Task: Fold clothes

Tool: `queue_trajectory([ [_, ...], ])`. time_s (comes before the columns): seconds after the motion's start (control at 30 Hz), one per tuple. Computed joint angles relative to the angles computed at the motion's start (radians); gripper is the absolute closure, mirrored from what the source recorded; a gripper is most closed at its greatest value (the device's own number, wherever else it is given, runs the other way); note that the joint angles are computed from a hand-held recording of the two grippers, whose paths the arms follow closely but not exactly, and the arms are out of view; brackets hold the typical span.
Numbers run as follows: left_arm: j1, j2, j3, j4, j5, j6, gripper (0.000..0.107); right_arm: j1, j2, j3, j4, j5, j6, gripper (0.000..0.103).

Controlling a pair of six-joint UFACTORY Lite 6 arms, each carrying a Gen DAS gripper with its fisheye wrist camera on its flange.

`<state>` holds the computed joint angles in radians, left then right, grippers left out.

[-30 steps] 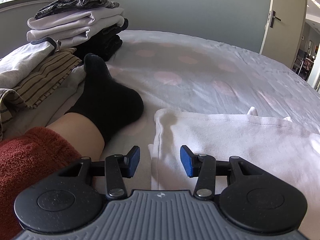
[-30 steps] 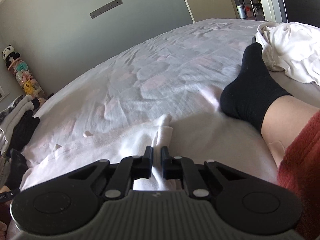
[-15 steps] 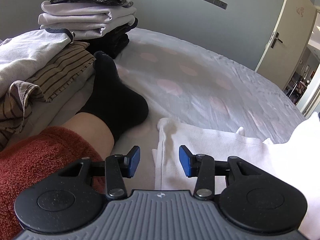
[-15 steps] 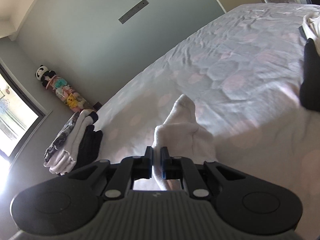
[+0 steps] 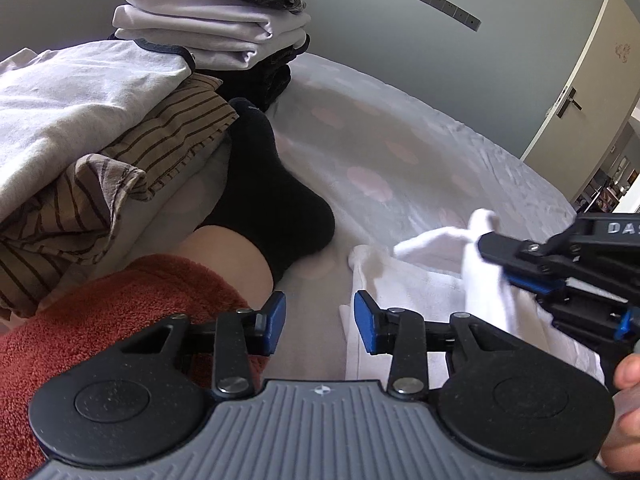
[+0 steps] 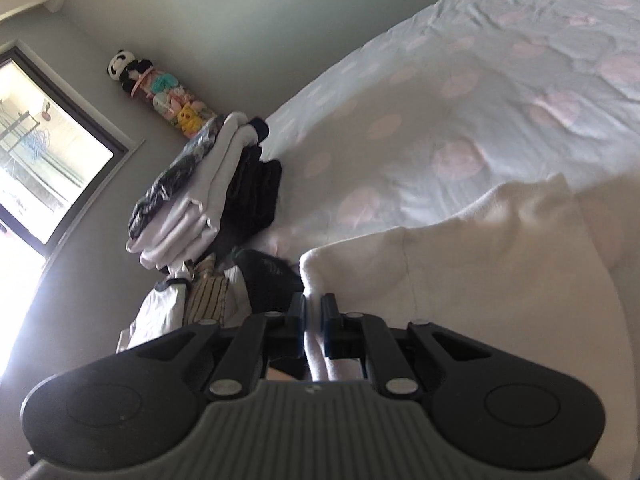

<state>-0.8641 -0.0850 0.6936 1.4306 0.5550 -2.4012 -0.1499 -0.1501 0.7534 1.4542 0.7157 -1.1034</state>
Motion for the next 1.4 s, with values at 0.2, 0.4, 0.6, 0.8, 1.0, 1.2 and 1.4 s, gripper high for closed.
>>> queue_trajectory([
  [0.2,0.012,0.017,0.014,-0.044,0.001,0.065,0.066,0.17,0.149,-0.005,0.102,-0.139,-0.101,0.093],
  [0.4,0.023,0.013,0.014,-0.068,-0.015,0.095,0.066,0.203,0.264,0.043,0.128,-0.166,-0.158,0.093],
  [0.6,0.028,-0.005,0.004,-0.062,-0.03,0.096,0.066,0.203,0.314,0.065,0.126,-0.163,-0.198,0.091],
  [0.8,0.016,-0.112,-0.072,0.012,-0.092,-0.007,0.055,0.083,0.139,0.006,-0.008,-0.043,-0.167,0.081],
  [1.0,-0.062,-0.197,-0.109,-0.077,-0.121,0.039,0.049,-0.219,-0.088,-0.094,-0.222,0.166,-0.19,0.075],
  [1.2,-0.175,-0.271,-0.141,-0.227,-0.091,0.112,0.045,-0.645,-0.2,-0.18,-0.442,0.403,-0.376,0.074],
  [1.4,-0.275,-0.236,-0.167,-0.306,-0.101,0.081,0.045,-1.013,-0.261,-0.262,-0.627,0.543,-0.662,0.064],
])
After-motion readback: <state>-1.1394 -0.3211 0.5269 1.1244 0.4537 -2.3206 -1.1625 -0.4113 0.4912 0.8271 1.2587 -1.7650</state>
